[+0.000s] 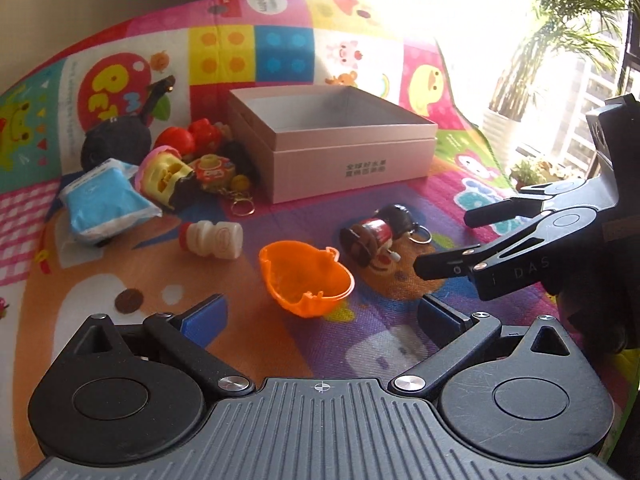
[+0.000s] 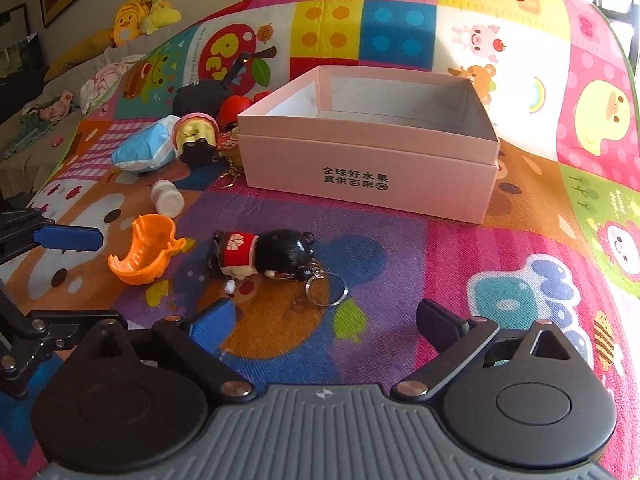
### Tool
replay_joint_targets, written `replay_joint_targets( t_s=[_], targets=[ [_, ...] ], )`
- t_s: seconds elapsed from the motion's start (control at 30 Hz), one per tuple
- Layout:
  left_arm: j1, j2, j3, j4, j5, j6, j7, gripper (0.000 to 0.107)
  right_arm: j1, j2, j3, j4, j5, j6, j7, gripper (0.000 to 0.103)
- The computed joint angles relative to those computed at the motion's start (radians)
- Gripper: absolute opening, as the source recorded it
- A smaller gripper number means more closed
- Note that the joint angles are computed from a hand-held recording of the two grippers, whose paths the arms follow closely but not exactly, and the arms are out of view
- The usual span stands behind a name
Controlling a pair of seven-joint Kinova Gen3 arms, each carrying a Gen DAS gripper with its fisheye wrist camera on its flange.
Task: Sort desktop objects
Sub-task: 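Grasp the orange pumpkin toy with the left tool while the right grasps the black-red doll keychain, then carry both toys over the pink box and open both tools inside it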
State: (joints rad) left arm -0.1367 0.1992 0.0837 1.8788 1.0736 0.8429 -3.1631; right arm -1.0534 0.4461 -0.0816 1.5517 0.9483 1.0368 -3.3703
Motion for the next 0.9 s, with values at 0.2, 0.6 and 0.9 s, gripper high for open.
replay_joint_targets(
  t_s=[0.2,0.6,0.9],
  targets=[
    [-0.010,-0.017,-0.020,0.021,0.019,-0.051,0.021,0.103,0.017,0.063,0.027,-0.100,-0.003,-0.030,0.066,0.086],
    [0.046,0.059,0.035,-0.035,0.041,-0.067,0.000,0.081,-0.056,-0.006,0.019,-0.057,0.003,0.147,0.027,0.065],
    [0.045,0.013,0.052,0.001,0.008,-0.102,0.021,0.051,-0.052,-0.030,-0.050,-0.030,-0.051,0.187,0.018,0.065]
  ],
)
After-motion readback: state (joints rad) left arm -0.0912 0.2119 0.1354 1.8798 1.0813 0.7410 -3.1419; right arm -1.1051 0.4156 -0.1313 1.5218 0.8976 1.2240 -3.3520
